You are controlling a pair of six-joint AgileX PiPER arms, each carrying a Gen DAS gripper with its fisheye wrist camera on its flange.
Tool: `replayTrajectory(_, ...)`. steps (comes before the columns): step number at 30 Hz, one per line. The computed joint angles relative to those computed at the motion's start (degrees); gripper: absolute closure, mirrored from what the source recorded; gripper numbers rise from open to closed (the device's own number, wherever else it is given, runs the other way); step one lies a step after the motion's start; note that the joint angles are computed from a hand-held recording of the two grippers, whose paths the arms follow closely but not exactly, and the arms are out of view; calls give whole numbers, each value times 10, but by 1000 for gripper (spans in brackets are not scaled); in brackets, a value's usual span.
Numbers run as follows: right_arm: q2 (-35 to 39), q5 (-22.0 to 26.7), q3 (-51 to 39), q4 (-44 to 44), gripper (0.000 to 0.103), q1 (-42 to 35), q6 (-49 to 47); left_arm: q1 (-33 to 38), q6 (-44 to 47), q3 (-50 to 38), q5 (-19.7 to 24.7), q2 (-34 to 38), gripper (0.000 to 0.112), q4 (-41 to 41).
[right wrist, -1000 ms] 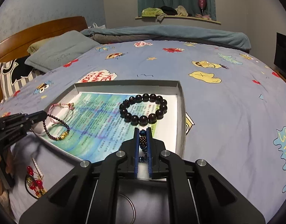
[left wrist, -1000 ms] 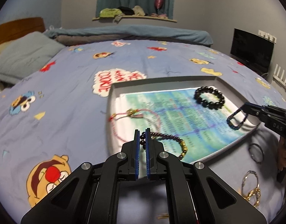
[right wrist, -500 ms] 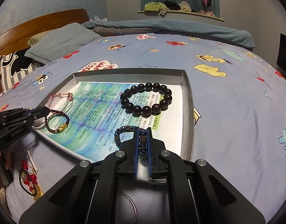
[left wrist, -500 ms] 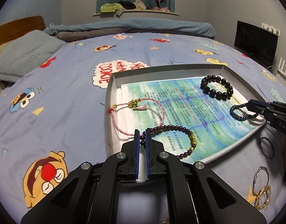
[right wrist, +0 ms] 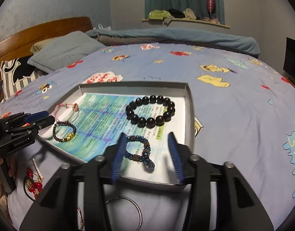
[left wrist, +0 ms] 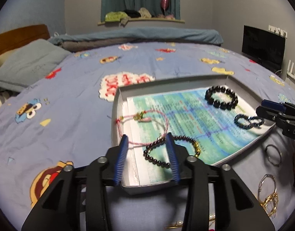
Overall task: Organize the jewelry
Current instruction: 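Open both tools to release the bracelets inside the tray, then move both tools back over the remaining jewelry pile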
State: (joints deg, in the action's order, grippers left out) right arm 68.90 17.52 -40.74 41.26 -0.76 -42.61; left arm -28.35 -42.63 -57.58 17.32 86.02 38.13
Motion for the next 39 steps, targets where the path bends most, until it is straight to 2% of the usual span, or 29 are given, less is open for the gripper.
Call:
replayTrajectory(1, -7, -2, 3, 11, 36, -2, -9, -5, -42, 6, -2, -8, 59, 40)
replayTrajectory(4, -21, -5, 8, 13, 23, -4, -6, -19, -127, 13, 5, -21, 44, 120)
replayTrajectory(10, -62, -7, 20, -35, 9, -8, 59, -56, -248, 28, 50, -44, 25, 233)
replayTrajectory(12, -79, 1, 21, -61, 7, -10, 89, -66, -257, 28, 69, -50, 22, 236)
replayTrajectory(16, -126, 14, 29, -108, 6, -10, 147, -74, -227, 24, 97, -76, 20, 190)
replayTrajectory(23, -201, 61, 51, -111, 6, -43, 153, -102, -216, 43, 140, -135, 18, 177)
replayTrajectory(29, -243, 102, 67, -152, 6, -61, 175, -139, -203, 69, 180, -187, 18, 159)
replayTrajectory(32, -264, 120, 80, -150, 6, -74, 167, -157, -208, 87, 192, -210, 17, 153)
replayTrajectory(35, -281, 140, 104, -100, 6, -111, 112, -178, -223, 111, 211, -229, 17, 154)
replayTrajectory(39, -287, 133, 130, -112, 6, -102, 121, -196, -257, 151, 215, -251, 17, 160)
